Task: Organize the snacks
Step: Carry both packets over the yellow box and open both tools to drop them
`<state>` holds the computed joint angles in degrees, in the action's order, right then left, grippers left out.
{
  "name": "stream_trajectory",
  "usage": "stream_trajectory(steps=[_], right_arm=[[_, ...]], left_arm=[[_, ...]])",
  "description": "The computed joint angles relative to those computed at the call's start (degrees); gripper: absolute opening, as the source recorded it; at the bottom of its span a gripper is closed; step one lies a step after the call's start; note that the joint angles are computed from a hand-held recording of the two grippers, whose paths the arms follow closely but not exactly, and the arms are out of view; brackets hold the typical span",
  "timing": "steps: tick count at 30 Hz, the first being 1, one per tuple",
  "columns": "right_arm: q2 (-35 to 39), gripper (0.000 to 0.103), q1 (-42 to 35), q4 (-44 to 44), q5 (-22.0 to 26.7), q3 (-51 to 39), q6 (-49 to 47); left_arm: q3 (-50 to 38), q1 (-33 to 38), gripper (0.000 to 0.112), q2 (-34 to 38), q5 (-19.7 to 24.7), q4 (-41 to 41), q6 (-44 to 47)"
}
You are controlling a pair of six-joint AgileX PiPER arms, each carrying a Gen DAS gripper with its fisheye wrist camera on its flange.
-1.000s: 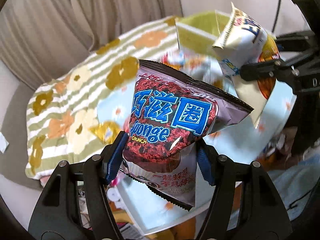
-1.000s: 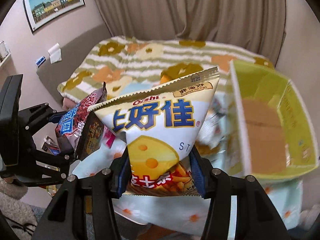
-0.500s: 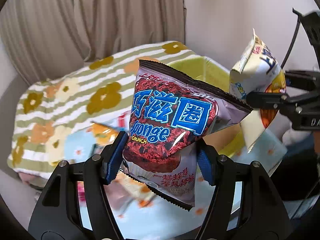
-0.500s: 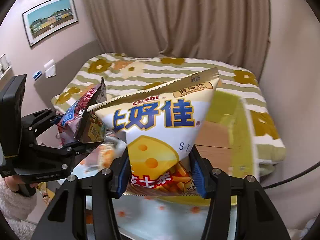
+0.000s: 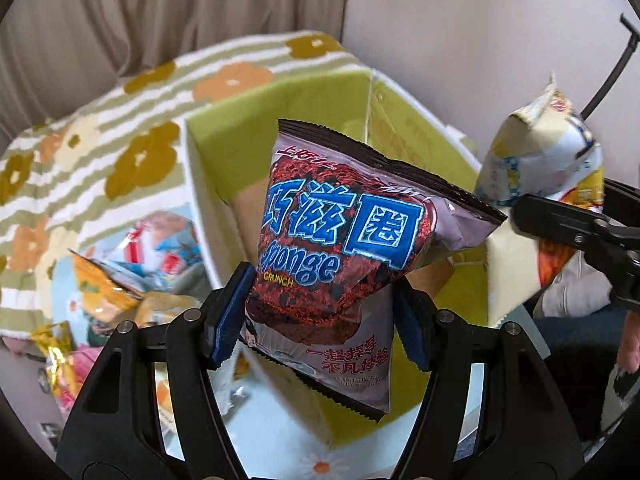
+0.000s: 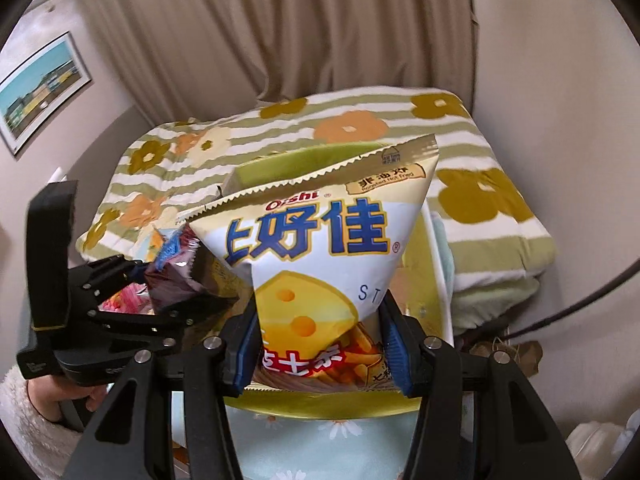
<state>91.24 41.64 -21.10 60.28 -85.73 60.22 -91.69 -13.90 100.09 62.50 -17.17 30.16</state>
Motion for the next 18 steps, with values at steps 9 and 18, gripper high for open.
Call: stream_trajectory(steps=[9,18], right_arm=[[-1.15,0.05,-1.99,1.98,-0.17,2.31,1.84],[-0.78,0.05,-1.81,2.99,0.83,1.58,1.0]], left_arm=[[-3.95,-2.78,0.099,2.9,0.58,2.82,-0.82],[-0.05,3.21,0.099,-2.07,-0.61,0.8,4.04]])
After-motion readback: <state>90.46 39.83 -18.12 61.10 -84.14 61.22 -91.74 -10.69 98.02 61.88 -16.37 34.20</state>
